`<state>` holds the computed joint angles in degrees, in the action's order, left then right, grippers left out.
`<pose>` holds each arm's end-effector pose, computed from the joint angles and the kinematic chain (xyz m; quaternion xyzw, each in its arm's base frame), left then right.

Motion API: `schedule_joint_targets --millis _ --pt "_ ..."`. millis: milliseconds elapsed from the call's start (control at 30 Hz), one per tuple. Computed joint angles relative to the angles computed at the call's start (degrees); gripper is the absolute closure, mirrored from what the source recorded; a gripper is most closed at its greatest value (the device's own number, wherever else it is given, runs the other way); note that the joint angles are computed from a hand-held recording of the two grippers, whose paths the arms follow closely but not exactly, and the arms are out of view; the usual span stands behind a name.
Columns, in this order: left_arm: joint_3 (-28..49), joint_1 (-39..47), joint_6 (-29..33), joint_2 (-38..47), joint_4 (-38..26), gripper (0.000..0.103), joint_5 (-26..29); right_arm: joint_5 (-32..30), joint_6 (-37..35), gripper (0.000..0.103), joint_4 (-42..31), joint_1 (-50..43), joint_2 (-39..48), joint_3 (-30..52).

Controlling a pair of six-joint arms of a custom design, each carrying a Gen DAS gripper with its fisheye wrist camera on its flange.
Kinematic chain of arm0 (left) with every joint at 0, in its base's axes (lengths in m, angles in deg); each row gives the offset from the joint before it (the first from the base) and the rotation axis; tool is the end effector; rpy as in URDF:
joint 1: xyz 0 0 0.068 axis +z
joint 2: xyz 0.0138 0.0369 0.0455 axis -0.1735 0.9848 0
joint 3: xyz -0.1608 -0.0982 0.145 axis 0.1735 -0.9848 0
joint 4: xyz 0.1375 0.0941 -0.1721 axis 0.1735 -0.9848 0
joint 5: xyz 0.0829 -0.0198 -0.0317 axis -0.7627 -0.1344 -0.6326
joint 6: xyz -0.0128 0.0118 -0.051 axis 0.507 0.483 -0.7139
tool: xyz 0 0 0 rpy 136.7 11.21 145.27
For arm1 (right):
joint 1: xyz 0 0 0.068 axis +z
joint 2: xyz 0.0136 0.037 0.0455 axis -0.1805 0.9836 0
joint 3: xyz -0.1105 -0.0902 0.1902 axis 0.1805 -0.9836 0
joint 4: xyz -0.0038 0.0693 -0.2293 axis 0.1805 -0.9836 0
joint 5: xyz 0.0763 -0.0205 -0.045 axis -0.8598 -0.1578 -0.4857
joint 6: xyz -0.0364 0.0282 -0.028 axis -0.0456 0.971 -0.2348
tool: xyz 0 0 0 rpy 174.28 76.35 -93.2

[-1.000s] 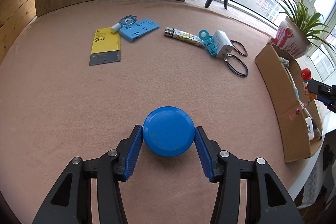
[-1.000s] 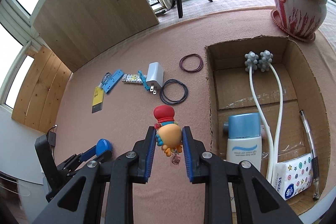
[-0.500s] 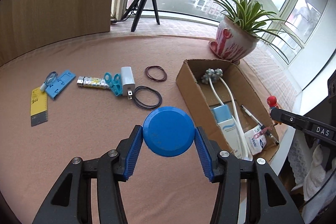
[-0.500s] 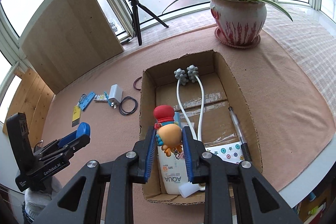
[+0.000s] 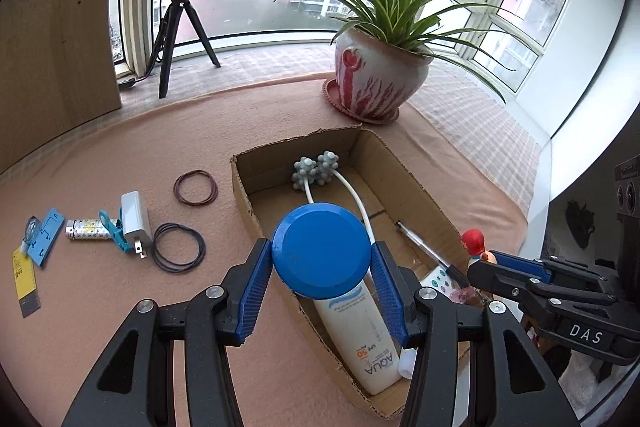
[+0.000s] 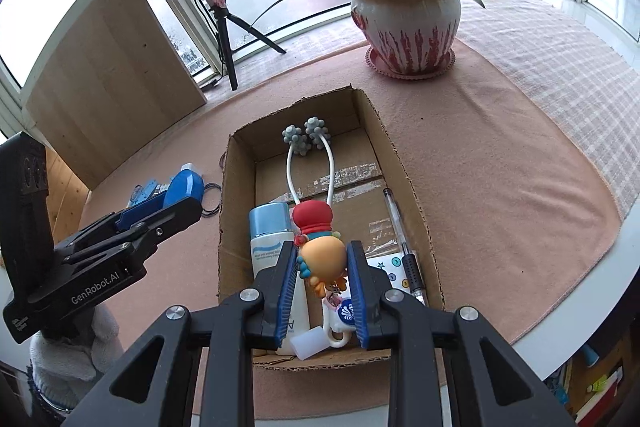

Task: Organize objects
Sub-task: 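Carry the blue lid and toy figure into the box and open both grippers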

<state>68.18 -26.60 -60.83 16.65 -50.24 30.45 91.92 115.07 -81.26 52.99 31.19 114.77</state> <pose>0.1843 -0.0598 0.2314 0.0579 0.9345 -0.1469 0.3190 0.1424 0.2606 0.2319 -0.0167 0.9523 0.1578 0.2607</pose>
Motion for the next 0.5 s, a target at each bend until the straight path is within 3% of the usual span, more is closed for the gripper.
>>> schedule_joint_targets --millis 133,233,333,500 --pt "0.75 -1.26 -0.94 2.19 1.34 0.049 -0.3 -0.37 -0.11 0.08 0.21 -0.44 -0.61 -0.8" --pt "0.81 0.25 -1.04 3.27 1.66 0.035 1.46 -1.19 -1.28 0.08 1.1 -0.67 -0.85 -1.25" --pt "0.38 0.86 -0.36 2.09 1.13 0.035 0.3 -0.1 -0.67 0.056 0.55 -0.54 -0.85 -1.02" --pt "-0.39 3.87 0.88 -0.2 -0.53 0.035 1.09 1.09 -0.44 0.052 0.75 -0.56 -0.88 -0.53"
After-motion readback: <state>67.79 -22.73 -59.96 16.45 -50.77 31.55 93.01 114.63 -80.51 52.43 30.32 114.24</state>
